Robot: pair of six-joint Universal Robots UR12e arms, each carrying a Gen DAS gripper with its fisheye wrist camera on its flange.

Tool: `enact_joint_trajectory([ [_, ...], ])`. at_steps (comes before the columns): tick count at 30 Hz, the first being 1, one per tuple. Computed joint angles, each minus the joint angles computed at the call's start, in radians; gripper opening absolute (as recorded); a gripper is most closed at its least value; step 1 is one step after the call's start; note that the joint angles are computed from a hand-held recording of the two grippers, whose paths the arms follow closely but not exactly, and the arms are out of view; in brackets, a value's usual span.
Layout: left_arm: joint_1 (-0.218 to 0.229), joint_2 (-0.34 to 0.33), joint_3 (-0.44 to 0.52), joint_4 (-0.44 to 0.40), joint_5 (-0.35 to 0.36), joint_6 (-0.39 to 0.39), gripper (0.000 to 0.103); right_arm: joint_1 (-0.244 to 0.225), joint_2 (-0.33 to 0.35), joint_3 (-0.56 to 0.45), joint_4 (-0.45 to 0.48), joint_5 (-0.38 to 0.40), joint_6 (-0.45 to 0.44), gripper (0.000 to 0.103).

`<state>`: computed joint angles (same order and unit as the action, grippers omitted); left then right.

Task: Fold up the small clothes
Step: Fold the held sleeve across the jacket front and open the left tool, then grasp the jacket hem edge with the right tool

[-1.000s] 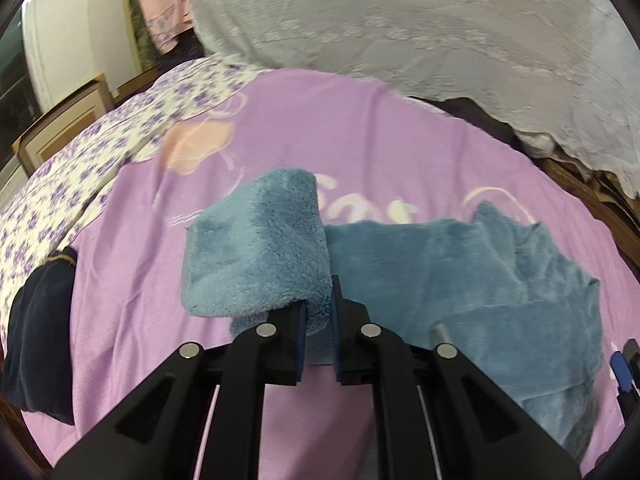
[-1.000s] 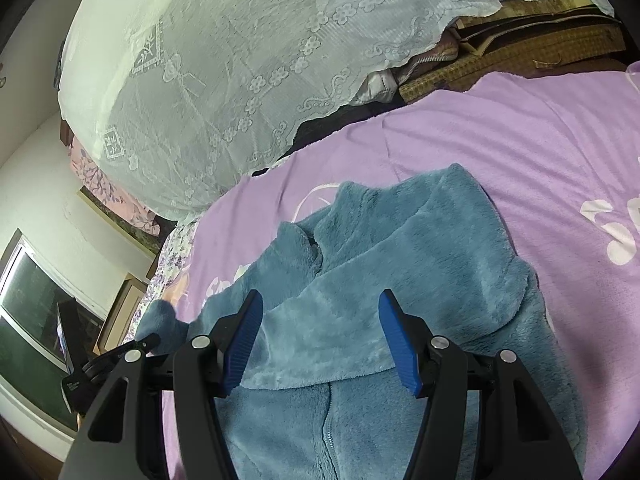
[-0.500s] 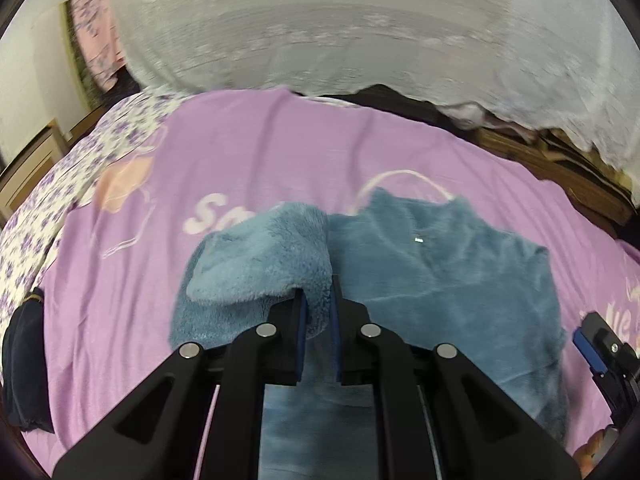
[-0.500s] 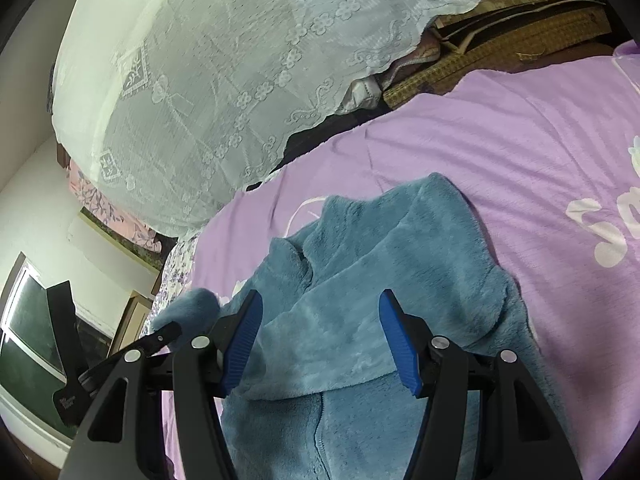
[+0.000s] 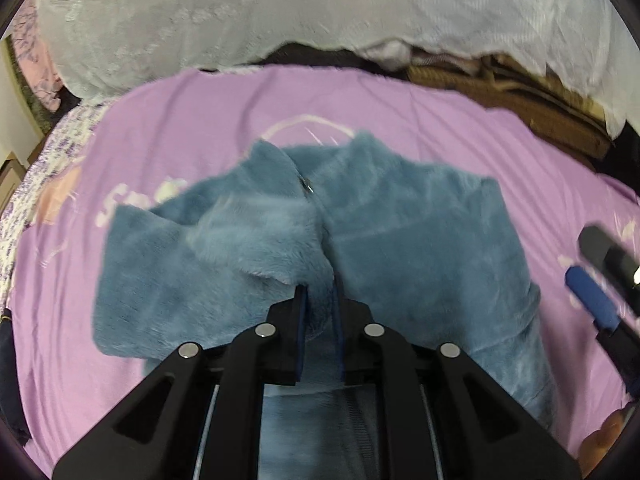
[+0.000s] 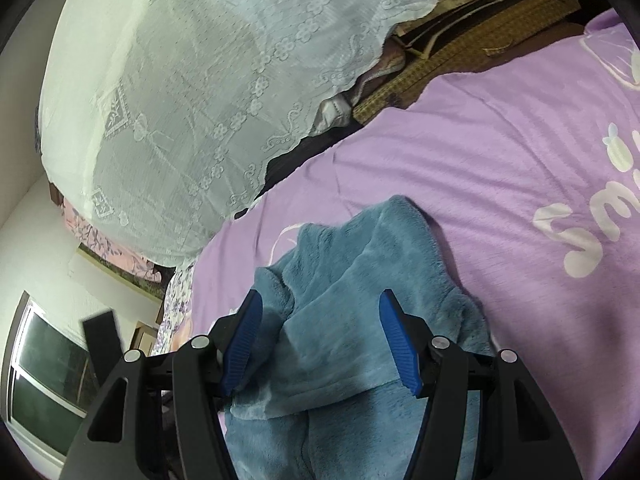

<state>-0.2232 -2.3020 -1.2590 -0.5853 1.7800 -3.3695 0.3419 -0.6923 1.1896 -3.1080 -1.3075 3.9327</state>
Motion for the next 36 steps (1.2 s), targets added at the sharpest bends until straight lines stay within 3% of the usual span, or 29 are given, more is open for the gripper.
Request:
enact_joint_trajectory([
  [2,-0.003,-0.006,0.001,-0.008,-0.009,0.011,0.015,-0.001,0.002,-0.002,0.001,0.001,0.004,0.061],
  [4,-0.004,-0.004,-0.008,-0.003,-0.025,0.027,0.033,-0.002,0.004,-0.003,0.005,0.002,0.005,0.061],
  [5,-0.005,-0.001,-0.014,0.001,-0.028,0.03,0.057,-0.002,0.005,-0.004,0.007,0.002,0.005,0.061],
  [6,-0.005,0.008,-0.031,0.029,-0.034,0.033,0.071,-0.002,0.006,-0.005,0.01,0.002,0.008,0.061],
  [10,-0.002,0.042,-0.083,0.104,-0.03,0.069,0.074,-0.004,0.011,-0.011,0.022,0.014,0.015,0.061],
  [14,0.024,0.087,-0.146,0.16,-0.015,0.047,0.081,0.0,0.018,-0.025,0.044,0.039,-0.007,0.061],
  [19,0.076,0.12,-0.204,0.17,0.101,-0.086,0.086,0.007,0.036,-0.054,0.096,0.076,-0.028,0.061],
  [25,0.151,0.143,-0.26,0.162,0.105,-0.233,0.086,0.022,0.071,-0.11,0.184,0.116,-0.058,0.061],
  [30,0.173,0.136,-0.258,0.142,0.098,-0.258,0.086,0.046,0.122,-0.217,0.312,0.072,-0.096,0.06],
  [31,0.174,0.133,-0.255,0.136,0.102,-0.258,0.086,0.052,0.133,-0.244,0.348,0.048,-0.114,0.056],
  [33,0.174,0.128,-0.249,0.124,0.104,-0.26,0.086,0.055,0.147,-0.273,0.351,0.043,-0.135,0.011],
  [36,0.175,0.118,-0.23,0.098,0.1,-0.262,0.086,0.056,0.128,-0.243,0.265,-0.004,-0.154,0.01],
])
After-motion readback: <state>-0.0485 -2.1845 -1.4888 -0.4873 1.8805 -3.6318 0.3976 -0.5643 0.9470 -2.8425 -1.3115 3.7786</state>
